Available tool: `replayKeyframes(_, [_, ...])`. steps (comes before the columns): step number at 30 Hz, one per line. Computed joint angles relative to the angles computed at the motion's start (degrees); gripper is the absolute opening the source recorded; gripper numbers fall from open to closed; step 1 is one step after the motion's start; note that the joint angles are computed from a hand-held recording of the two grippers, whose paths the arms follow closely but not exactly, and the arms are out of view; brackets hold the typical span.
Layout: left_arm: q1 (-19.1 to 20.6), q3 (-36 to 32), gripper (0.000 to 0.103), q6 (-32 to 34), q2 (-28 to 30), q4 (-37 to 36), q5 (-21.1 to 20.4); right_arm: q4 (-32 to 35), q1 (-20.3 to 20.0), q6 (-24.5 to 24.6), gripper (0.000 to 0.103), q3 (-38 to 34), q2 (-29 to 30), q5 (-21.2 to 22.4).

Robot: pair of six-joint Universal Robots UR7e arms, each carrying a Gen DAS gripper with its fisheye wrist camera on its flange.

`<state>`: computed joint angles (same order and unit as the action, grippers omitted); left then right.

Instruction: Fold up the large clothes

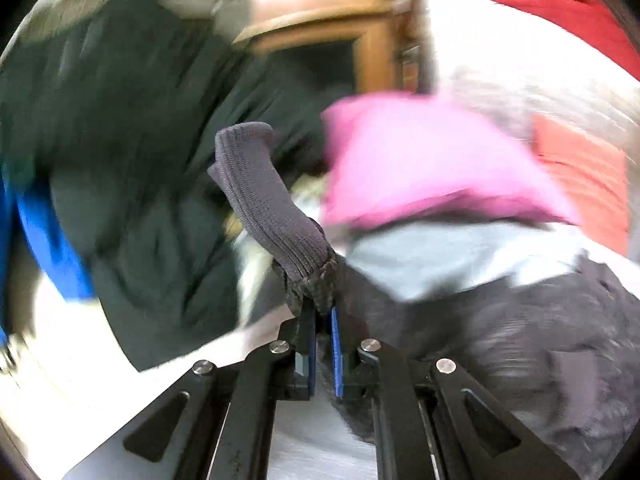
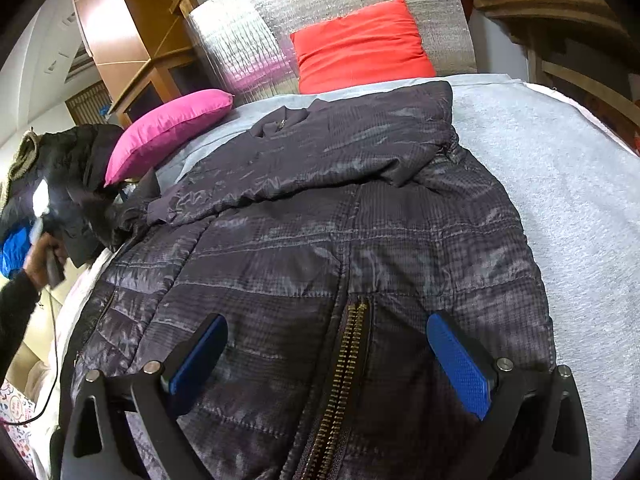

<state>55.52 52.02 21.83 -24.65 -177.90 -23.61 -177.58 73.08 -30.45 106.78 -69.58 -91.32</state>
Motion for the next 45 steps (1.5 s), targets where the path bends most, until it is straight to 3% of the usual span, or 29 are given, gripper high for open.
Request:
replayKeyframes(3, [-4.5, -2.1, 0.006, 10.0, 3.5, -5.2, -2.6, 0.2, -0.2, 0.2, 0.102, 0.1, -0.2, 0.6])
replayKeyframes(6, [-8.1, -4.3, 0.006, 12.4, 7.4, -4.5, -6.1, 0.4, -0.6, 0.4, 0.102, 0.4, -0.7, 1.6])
replayKeyframes(11, [-11.9, -4.6, 0.009, 3.7, 11.5, 7.7, -12.2, 0.8, -1.0, 0.6, 0.102, 0.6, -1.1, 2.9])
replayKeyframes(12, [-12.0, -5.1, 0.021, 0.6, 12.2, 13.6, -13.3, 1.0, -1.2, 0.8, 0.102, 0.6, -1.3, 3.3])
replayKeyframes(13, [-12.0, -5.4, 0.043, -3.1, 12.6, 19.3, -14.4, 1.2, -1.3, 0.9, 0.102, 0.6, -1.4, 3.6])
replayKeyframes(15, [-11.6, -5.1, 0.064, -11.5, 12.6, 28.9, -17.2, 1.3, -1.4, 1.0, 0.102, 0.8, -1.6, 4.1])
replayKeyframes(17, [-11.5, -1.8, 0.064, -15.5, 11.1, 30.7, -18.3, 1.5, -1.6, 1.2, 0.102, 0.8, -1.7, 4.7])
replayKeyframes(21, [-11.6, 12.3, 0.065, -17.7, 3.4, 21.6, -20.1, 1.9, -1.9, 1.5, 0.102, 0.8, -1.9, 5.6])
replayKeyframes(24, [-11.2, 23.9, 0.075, -19.9, -3.0, 9.7, -18.6, 2.5, -1.9, 2.1, 0.101, 0.7, -2.2, 5.7])
replayKeyframes(27, [-10.0, 31.1, 0.076, -24.7, -6.8, 0.7, -15.0, 5.8, -1.4, 8.1, 0.101, 0.1, -4.2, 4.9])
replayKeyframes(29, [-8.9, 35.4, 0.076, -30.6, -8.9, -3.0, -12.5, 5.6, -0.9, 12.7, 0.101, 0.0, -5.5, 8.6])
replayKeyframes(30, [-8.4, 36.8, 0.076, -33.0, -9.8, -3.5, -12.3, 4.3, 0.6, 13.9, 0.101, -0.5, -5.8, 9.3])
replayKeyframes(34, [-6.3, 40.1, 0.076, -40.6, -10.9, -7.1, -12.6, 3.2, 7.5, 11.2, 0.101, -5.9, -3.6, 12.6])
replayKeyframes(36, [-5.7, 40.4, 0.076, -41.3, -10.1, -9.2, -13.4, 6.9, 9.7, 11.4, 0.101, -11.0, -0.1, 9.6])
replayKeyframes(41, [-3.4, 42.7, 0.076, -46.8, -11.6, -10.3, -18.6, 20.6, 11.2, 18.9, 0.101, -28.0, 12.4, -5.5])
replayKeyframes(45, [-2.0, 43.2, 0.076, -51.4, -12.2, -9.6, -20.7, 30.1, 10.1, 25.5, 0.099, -39.7, 19.9, -6.6])
